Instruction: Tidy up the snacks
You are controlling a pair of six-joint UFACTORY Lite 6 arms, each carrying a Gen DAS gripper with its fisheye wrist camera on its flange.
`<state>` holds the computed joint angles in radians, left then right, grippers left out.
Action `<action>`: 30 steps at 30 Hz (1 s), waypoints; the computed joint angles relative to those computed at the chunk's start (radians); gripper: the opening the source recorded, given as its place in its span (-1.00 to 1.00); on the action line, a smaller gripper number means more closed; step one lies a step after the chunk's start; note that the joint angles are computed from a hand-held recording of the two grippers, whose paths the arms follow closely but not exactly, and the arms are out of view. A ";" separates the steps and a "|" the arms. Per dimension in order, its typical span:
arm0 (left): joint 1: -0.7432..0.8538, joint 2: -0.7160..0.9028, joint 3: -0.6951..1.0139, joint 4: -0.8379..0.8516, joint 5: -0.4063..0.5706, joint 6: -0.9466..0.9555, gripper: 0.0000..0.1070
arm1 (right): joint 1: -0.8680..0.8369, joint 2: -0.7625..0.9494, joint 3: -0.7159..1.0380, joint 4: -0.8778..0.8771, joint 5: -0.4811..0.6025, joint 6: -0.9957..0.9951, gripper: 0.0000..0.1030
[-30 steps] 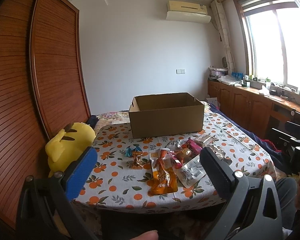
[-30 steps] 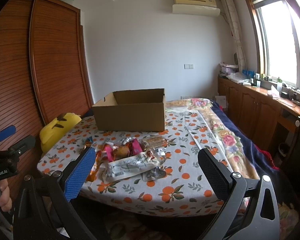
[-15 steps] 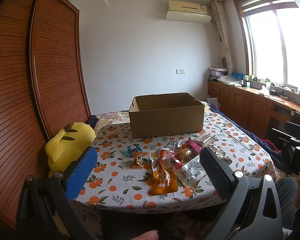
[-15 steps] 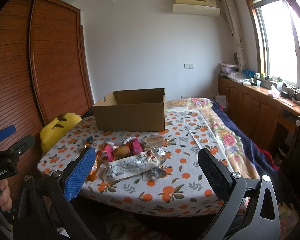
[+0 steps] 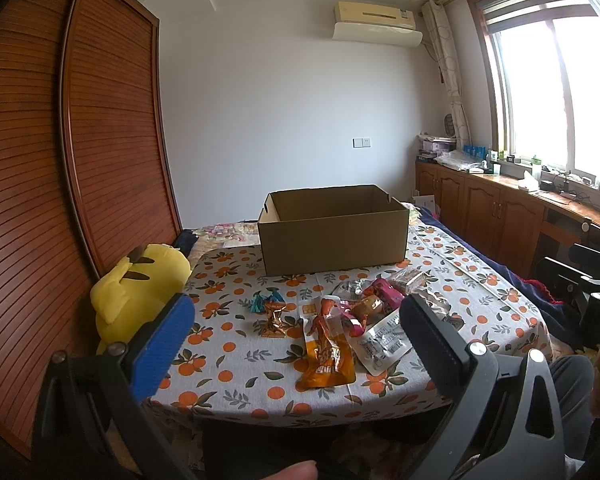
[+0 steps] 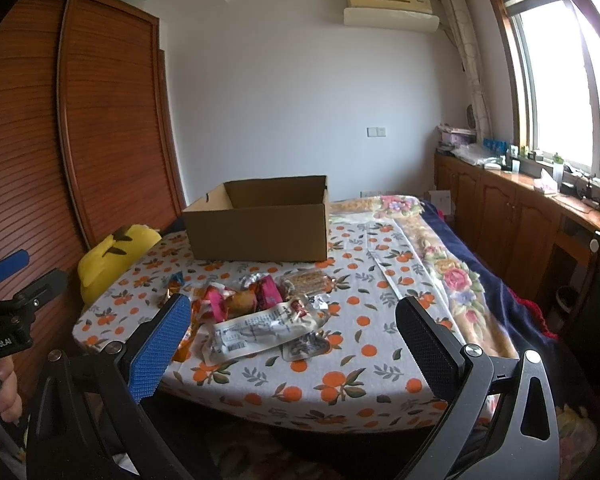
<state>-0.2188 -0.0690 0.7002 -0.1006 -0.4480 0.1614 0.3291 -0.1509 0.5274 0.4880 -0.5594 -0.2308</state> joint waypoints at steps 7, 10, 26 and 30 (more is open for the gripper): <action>0.002 -0.002 0.000 0.003 0.002 -0.004 0.93 | -0.002 0.003 0.002 -0.007 -0.003 0.002 1.00; 0.001 -0.003 0.000 0.001 0.002 -0.001 0.93 | -0.002 0.004 0.003 -0.007 -0.003 0.003 1.00; 0.026 0.074 0.019 0.071 0.009 -0.082 0.93 | -0.028 0.068 0.017 -0.079 -0.004 0.062 1.00; 0.030 0.148 0.048 0.065 -0.011 -0.083 0.93 | -0.056 0.130 0.037 -0.178 -0.009 0.136 1.00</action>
